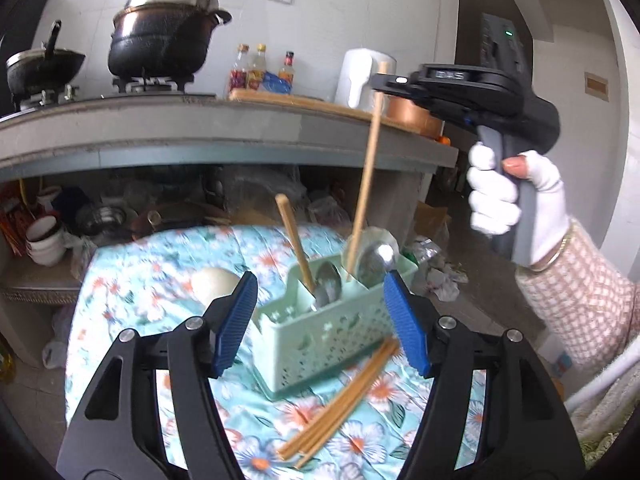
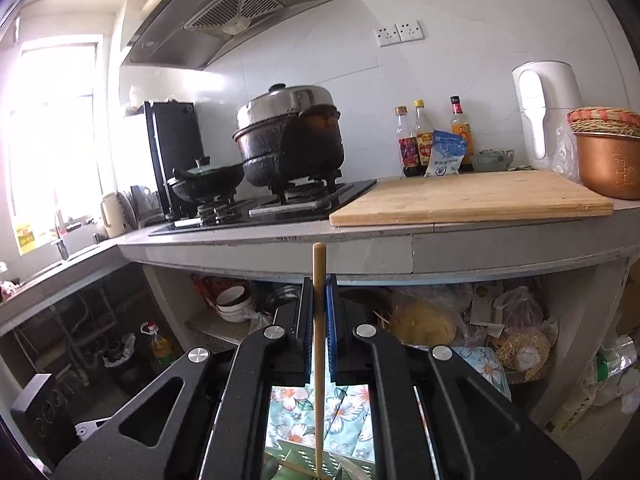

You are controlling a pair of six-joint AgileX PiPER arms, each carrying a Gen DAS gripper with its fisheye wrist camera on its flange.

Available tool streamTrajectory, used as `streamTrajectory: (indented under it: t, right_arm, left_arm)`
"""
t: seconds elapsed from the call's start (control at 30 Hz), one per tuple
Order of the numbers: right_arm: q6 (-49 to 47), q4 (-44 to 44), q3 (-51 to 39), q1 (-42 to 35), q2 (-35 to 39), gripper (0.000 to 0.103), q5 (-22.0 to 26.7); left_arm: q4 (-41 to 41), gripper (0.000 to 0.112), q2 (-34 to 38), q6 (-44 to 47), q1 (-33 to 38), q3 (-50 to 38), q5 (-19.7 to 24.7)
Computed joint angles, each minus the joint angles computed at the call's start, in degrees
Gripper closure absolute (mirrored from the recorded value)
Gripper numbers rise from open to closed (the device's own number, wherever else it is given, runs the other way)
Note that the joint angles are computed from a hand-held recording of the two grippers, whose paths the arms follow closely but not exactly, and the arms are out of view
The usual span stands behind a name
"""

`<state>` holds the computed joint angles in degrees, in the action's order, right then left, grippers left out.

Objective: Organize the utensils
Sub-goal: 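Lower the chopstick into the holder with the right tool and open it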

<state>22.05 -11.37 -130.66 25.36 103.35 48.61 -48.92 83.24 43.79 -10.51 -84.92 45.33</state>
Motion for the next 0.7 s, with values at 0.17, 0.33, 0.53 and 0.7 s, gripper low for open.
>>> streamTrajectory:
  t: [0.17, 0.33, 0.53, 0.7]
  right_arm:
    - [-2.0, 3.6, -0.1, -0.7, 3.3, 0.095, 3.9]
    - [-0.1, 3.4, 4.2, -1.3, 0.5, 0.070, 1.7]
    - [2.0, 4.4, 12.5, -3.3, -6.3, 0.064, -3.0]
    - [6.7, 3.3, 24.5, -4.4, -15.5, 0.057, -7.6]
  left_arm:
    - [1.7, 0.050, 1.6, -1.3, -2.7, 0.5, 1.0]
    - [3.8, 0.050, 2.0, -2.2, -4.5, 1.3, 0.6]
    - [5.0, 0.050, 3.1, -3.2, -5.0, 1.3, 0.8]
    - [5.2, 0.050, 3.4, -2.6, -5.5, 2.1, 1.1]
